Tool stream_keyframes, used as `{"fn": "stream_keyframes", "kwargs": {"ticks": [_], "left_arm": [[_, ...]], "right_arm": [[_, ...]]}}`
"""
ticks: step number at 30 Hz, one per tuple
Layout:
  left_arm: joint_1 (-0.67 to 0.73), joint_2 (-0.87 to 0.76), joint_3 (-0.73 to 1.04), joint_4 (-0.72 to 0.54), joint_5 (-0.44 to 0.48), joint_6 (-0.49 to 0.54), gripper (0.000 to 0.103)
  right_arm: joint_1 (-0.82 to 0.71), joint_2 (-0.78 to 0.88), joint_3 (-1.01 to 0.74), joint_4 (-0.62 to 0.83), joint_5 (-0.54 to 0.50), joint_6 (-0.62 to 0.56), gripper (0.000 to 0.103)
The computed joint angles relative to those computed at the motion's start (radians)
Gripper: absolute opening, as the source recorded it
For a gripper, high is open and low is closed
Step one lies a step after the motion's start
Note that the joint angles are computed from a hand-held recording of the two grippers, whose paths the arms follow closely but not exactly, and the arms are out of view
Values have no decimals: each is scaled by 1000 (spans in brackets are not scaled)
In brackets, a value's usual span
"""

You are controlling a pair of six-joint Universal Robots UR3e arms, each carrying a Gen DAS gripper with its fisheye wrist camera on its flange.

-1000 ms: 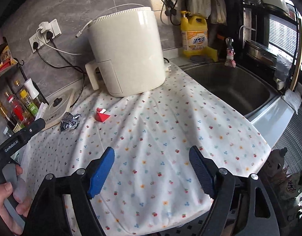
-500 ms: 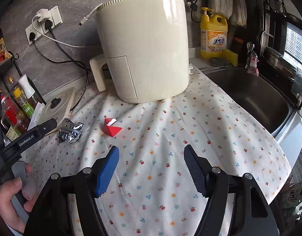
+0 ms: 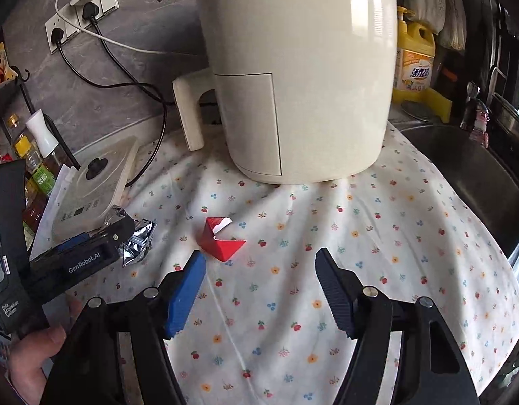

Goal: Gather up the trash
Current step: 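Grasp the silver foil packet with left gripper while right gripper grasps small red wrapper, then carry the held foil packet and red wrapper down over the white bin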

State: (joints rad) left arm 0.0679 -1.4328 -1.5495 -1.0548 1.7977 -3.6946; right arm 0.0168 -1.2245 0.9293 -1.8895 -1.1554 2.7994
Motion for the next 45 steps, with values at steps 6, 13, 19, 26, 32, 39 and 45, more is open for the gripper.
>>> {"fn": "stream_keyframes", "kwargs": {"ticks": [6, 13, 19, 26, 32, 39, 45], "left_arm": [[36, 9, -37, 16, -55, 11, 63], [29, 63, -71, 28, -59, 24, 32], [4, 116, -81, -2, -10, -1, 31], [-96, 129, -35, -72, 89, -68, 31], [-267, 68, 75, -151, 198, -174, 31], [-508, -109, 301, -264, 316, -309, 31], [-695, -338, 595, -380, 370, -391, 31]], "right_arm": [[52, 83, -70, -8, -17, 21, 63], [109, 179, -171, 10, -39, 13, 51], [122, 219, -231, 62, -32, -20, 5], [40, 52, -48, 52, 46, -56, 5], [-111, -132, 115, 124, 162, -150, 5], [-370, -341, 266, 286, 274, -352, 5], [-660, -441, 265, 547, 348, -611, 5]]}}
